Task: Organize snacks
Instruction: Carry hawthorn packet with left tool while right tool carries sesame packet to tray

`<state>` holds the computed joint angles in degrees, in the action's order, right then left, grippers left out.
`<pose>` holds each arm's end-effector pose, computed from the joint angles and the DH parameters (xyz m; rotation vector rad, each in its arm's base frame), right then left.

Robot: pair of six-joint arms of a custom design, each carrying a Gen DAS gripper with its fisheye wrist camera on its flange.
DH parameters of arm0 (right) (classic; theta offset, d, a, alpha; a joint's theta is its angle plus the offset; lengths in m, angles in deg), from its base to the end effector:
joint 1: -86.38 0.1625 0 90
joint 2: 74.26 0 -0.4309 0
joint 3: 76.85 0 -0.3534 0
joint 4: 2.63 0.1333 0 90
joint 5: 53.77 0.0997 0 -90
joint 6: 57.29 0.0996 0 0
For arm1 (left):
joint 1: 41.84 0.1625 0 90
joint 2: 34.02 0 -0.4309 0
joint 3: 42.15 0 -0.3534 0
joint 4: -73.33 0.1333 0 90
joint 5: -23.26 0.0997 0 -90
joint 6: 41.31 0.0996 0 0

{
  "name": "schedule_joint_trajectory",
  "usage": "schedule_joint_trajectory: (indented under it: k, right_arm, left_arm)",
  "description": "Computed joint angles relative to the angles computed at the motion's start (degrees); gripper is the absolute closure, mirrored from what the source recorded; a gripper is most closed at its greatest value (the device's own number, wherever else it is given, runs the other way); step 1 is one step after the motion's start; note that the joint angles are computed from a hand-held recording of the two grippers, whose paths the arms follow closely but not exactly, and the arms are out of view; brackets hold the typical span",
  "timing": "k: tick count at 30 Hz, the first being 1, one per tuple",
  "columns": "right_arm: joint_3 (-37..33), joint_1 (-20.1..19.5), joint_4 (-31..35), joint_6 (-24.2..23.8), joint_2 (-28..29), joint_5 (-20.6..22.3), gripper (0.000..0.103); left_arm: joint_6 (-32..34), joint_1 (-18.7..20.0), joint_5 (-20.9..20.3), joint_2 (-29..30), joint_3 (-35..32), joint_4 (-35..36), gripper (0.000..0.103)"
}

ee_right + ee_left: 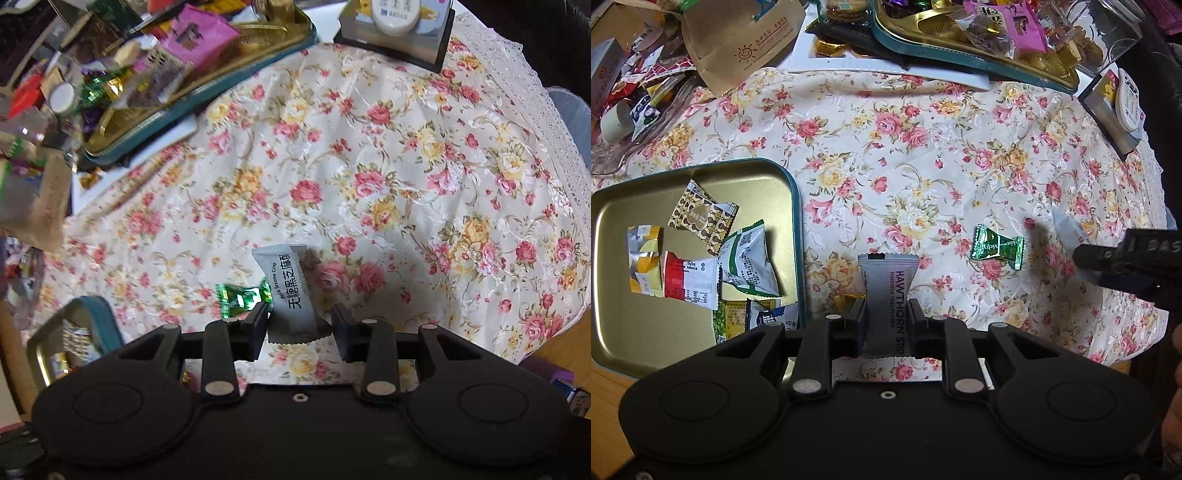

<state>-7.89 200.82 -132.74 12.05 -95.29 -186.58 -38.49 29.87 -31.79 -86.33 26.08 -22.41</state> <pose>0.3609 -0.6355 -0.0312 -0.8826 -2.3095 0.5919 -0.0349 -0.7120 0.3086 0.5294 2.4568 0.1153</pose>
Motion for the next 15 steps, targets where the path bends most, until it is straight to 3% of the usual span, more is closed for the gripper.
schedule_joint_trajectory:
  k: [7,15]
  right_arm:
    - [0.85,2.25,-4.4,0.03,-2.06,-1.48,0.064]
    - [-7.2,4.87,0.62,-1.29,1.78,-4.0,0.064]
  left_arm:
    - [1.13,-0.77,-0.62,-1.32,1.38,-2.54,0.074]
    - [1.44,-1.05,2.0,-2.46,1.63,-5.89,0.075]
